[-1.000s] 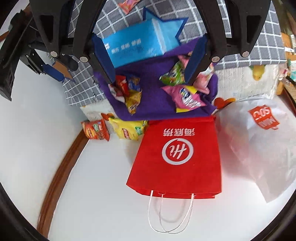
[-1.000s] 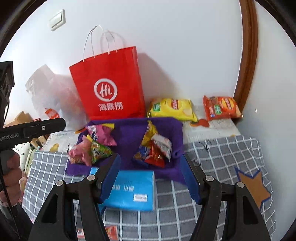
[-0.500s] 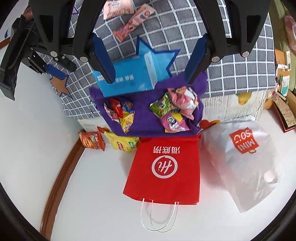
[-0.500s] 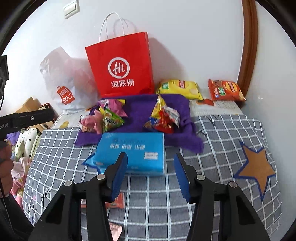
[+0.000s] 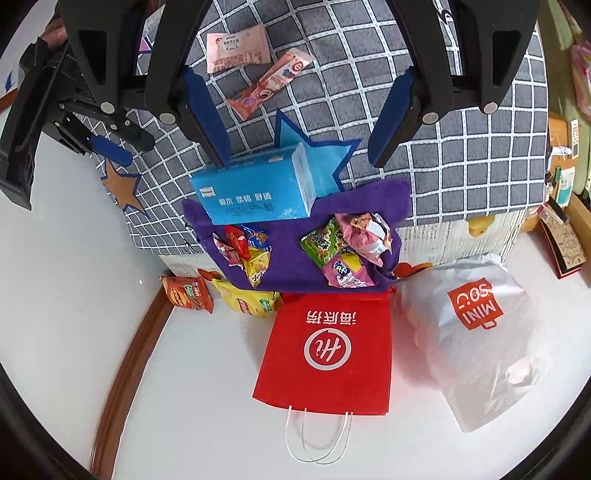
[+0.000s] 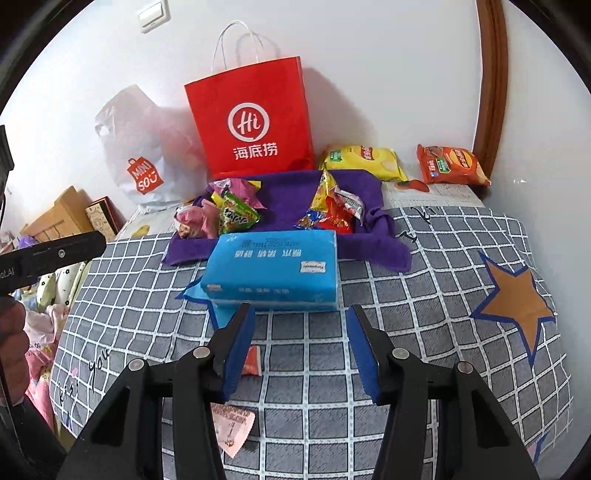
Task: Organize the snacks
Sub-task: 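Withdraw both open tools from the towel toward the loose pink packets, then grasp the pink candy packet with the right tool while the left tool grasps the pink Lotso stick packet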
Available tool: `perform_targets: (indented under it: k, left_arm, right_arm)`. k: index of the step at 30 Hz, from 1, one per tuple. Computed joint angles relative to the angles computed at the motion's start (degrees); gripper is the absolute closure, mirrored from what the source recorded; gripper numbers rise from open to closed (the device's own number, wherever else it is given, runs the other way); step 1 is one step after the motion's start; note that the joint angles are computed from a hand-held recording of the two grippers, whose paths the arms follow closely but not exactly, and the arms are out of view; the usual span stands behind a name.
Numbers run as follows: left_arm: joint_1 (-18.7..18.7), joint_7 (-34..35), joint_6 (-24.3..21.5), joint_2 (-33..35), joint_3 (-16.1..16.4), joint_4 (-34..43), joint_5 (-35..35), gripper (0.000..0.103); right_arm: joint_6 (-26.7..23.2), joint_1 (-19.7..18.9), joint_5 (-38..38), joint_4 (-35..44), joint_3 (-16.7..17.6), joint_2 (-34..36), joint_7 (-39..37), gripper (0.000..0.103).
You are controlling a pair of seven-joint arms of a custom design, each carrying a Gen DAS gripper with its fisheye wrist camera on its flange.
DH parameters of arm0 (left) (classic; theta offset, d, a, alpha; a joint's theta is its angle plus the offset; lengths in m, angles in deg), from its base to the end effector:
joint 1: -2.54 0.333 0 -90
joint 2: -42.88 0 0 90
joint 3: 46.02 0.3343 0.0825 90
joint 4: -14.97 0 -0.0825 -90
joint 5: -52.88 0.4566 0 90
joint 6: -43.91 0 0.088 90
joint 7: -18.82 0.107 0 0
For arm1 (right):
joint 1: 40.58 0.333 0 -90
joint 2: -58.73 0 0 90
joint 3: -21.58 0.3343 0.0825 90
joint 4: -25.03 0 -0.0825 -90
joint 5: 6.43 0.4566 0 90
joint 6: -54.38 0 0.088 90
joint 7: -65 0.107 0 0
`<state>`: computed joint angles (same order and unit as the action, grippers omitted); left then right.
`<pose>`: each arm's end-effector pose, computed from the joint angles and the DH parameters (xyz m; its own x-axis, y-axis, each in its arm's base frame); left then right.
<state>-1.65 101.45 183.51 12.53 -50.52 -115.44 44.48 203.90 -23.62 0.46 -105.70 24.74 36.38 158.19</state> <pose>0.4959 -0.0829 0.6372 -0.0138 -0.9827 0.1846 -0.7833 -0.1041 -0.6128 0.5118 0.1880 0.5847 0.2613 -0.9566 -0.1292 -0.7529 -0.1182 -0.6474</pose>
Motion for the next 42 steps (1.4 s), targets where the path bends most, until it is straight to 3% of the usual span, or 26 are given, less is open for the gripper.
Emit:
perform_targets:
  k: [10, 28, 37, 42]
  left_arm:
    - [-0.3, -0.6, 0.4, -3.2, 0.0, -3.5, -0.1, 0.028]
    - [-1.2, -1.0, 0.8, -9.5, 1.0, -11.3, -0.9, 0.029]
    - [-1.2, 0.7, 1.0, -10.4, 2.4, -13.4, -2.3, 0.029]
    - [-0.8, 1.6, 1.2, -9.6, 2.8, -13.6, -3.2, 0.029]
  right_arm:
    - [-0.3, 0.2, -1.6, -3.5, 1.1, -2.7, 1.6, 0.051]
    - [-1.3, 4.0, 0.9, -9.4, 1.3, -5.5, 2.0, 0.050]
    - [-2.0, 7.5, 6.9, -9.8, 0.3, -2.1, 0.6, 0.035]
    - [-0.9, 7.1, 6.7, -9.2, 1.7, -0.1, 1.7, 0.031]
